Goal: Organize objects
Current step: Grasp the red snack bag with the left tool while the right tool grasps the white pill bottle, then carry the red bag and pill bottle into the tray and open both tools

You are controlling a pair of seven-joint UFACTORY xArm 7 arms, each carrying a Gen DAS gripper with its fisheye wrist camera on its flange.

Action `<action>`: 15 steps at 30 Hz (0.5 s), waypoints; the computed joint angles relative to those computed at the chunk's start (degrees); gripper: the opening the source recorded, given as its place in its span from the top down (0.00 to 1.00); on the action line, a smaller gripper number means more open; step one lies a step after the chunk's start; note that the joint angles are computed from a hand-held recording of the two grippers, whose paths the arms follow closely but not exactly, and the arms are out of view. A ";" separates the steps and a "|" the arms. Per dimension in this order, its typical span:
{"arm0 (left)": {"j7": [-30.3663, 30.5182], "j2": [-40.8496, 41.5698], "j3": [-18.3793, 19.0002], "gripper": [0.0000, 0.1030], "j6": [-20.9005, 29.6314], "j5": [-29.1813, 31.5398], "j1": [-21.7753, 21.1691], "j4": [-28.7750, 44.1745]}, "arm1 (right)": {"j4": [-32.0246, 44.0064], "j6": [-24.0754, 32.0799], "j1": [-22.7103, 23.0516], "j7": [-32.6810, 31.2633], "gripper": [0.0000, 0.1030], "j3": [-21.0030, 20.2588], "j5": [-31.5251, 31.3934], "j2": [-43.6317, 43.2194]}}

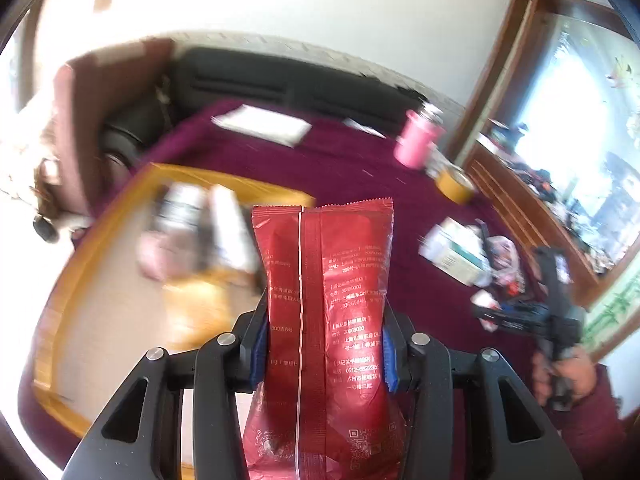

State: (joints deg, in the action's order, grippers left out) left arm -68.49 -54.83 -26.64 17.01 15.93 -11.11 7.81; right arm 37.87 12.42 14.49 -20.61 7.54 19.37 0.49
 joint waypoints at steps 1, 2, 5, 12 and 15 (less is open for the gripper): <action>2.00 -4.12 2.11 0.63 4.54 0.31 -0.89 -1.16 | 0.00 1.01 -0.03 -1.11 0.69 0.04 1.46 -0.65; 3.58 -6.80 3.65 0.63 7.47 0.59 -1.04 -2.02 | -0.21 2.18 0.16 -3.79 0.69 0.03 4.84 -1.81; 8.15 -12.21 8.00 0.62 11.91 1.49 0.81 -4.55 | -0.14 7.87 2.40 -13.71 0.69 -1.47 17.52 -6.00; 16.27 -8.52 14.20 0.62 5.90 0.64 10.86 -8.89 | 4.19 18.40 8.45 -20.98 0.69 -1.27 28.95 -9.39; 19.27 -1.06 15.88 0.62 -0.20 -0.78 14.10 -8.76 | 7.64 19.67 10.91 -19.42 0.69 1.43 29.34 -6.99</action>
